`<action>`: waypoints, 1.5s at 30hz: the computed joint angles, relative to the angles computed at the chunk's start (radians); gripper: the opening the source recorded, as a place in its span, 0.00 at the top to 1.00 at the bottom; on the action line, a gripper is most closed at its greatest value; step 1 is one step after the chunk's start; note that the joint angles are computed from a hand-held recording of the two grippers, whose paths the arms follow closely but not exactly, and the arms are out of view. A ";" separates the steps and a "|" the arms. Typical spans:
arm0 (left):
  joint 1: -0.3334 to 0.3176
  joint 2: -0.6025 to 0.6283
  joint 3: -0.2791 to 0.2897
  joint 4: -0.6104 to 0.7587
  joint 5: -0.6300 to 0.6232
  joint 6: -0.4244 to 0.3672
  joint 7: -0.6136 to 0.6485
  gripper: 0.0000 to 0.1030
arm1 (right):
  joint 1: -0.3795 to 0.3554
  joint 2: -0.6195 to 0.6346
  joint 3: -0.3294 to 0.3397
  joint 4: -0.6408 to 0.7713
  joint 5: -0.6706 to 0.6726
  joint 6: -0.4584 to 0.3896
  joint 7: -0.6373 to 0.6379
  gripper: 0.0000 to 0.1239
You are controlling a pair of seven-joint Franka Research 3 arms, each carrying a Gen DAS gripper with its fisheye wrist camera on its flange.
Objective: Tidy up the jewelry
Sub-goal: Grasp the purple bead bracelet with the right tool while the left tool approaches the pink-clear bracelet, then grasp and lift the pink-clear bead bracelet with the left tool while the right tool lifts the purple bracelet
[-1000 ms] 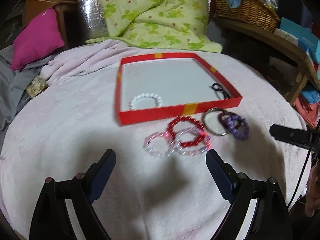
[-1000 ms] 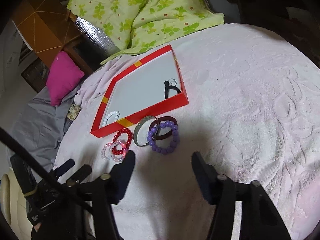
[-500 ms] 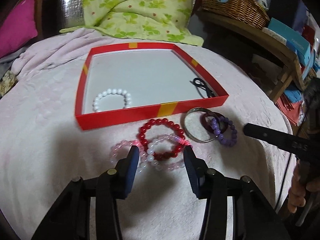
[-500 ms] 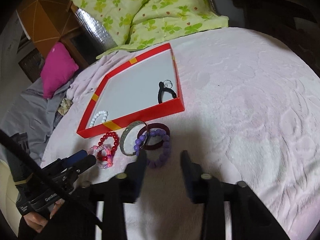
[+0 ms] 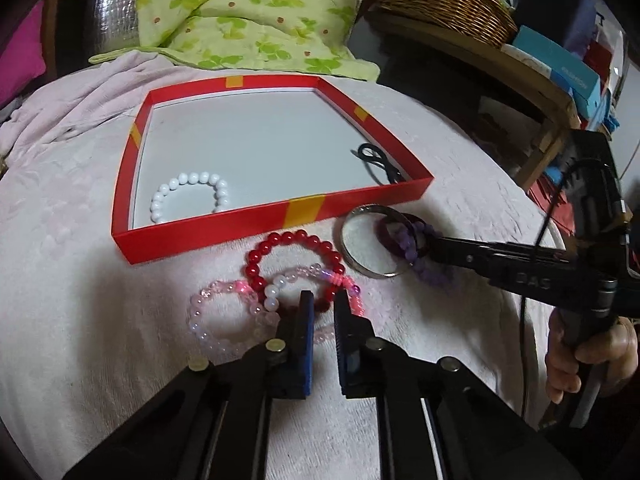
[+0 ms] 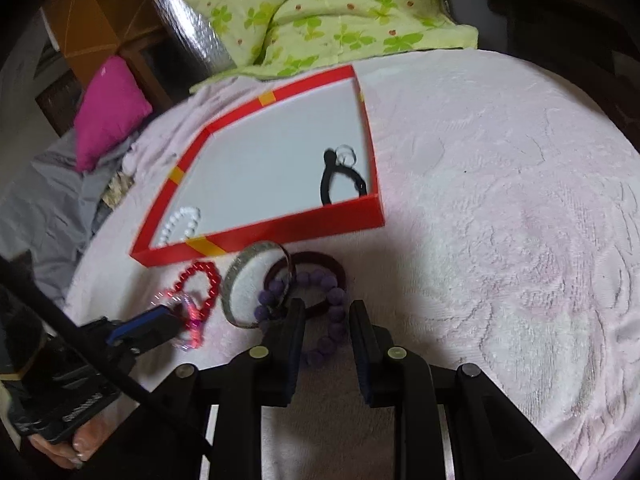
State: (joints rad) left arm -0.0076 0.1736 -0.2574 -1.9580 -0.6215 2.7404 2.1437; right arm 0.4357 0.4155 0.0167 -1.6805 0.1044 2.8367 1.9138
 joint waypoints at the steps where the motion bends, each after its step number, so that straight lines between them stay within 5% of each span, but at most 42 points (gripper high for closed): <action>1: 0.005 -0.004 -0.005 -0.002 -0.015 -0.010 0.017 0.91 | 0.007 -0.001 -0.008 -0.001 -0.012 -0.001 0.004 0.89; 9: -0.017 -0.057 0.017 -0.060 -0.025 0.057 0.060 0.90 | 0.007 -0.060 -0.018 -0.080 -0.028 0.030 0.023 0.91; 13: -0.028 -0.046 0.037 -0.061 0.063 0.099 -0.043 0.70 | -0.002 -0.085 -0.021 -0.117 -0.025 0.056 0.039 0.91; 18: -0.015 -0.024 0.015 -0.040 0.079 0.100 -0.054 0.69 | -0.022 -0.117 -0.015 -0.160 -0.007 0.084 0.055 0.91; 23: -0.015 -0.028 -0.013 -0.046 0.071 0.111 -0.015 0.50 | -0.073 -0.160 0.032 -0.222 0.074 0.154 0.001 0.91; 27: -0.026 -0.032 -0.018 -0.052 0.074 0.110 0.014 0.46 | -0.057 -0.181 0.007 -0.250 0.068 0.170 0.020 0.91; 30: -0.049 -0.017 0.004 -0.042 0.165 0.087 -0.065 0.46 | -0.070 -0.185 0.017 -0.258 0.090 0.169 0.017 0.91; 34: -0.024 -0.005 -0.015 -0.022 0.116 0.033 -0.058 0.48 | -0.096 -0.180 0.054 -0.251 0.150 0.161 -0.040 0.91; 41: -0.008 -0.029 -0.007 -0.041 0.062 -0.055 0.004 0.87 | -0.076 -0.167 0.054 -0.224 0.164 0.149 -0.059 0.91; 45: -0.008 -0.071 0.023 -0.065 0.022 -0.145 0.054 0.89 | -0.068 -0.154 0.058 -0.204 0.172 0.146 -0.064 0.91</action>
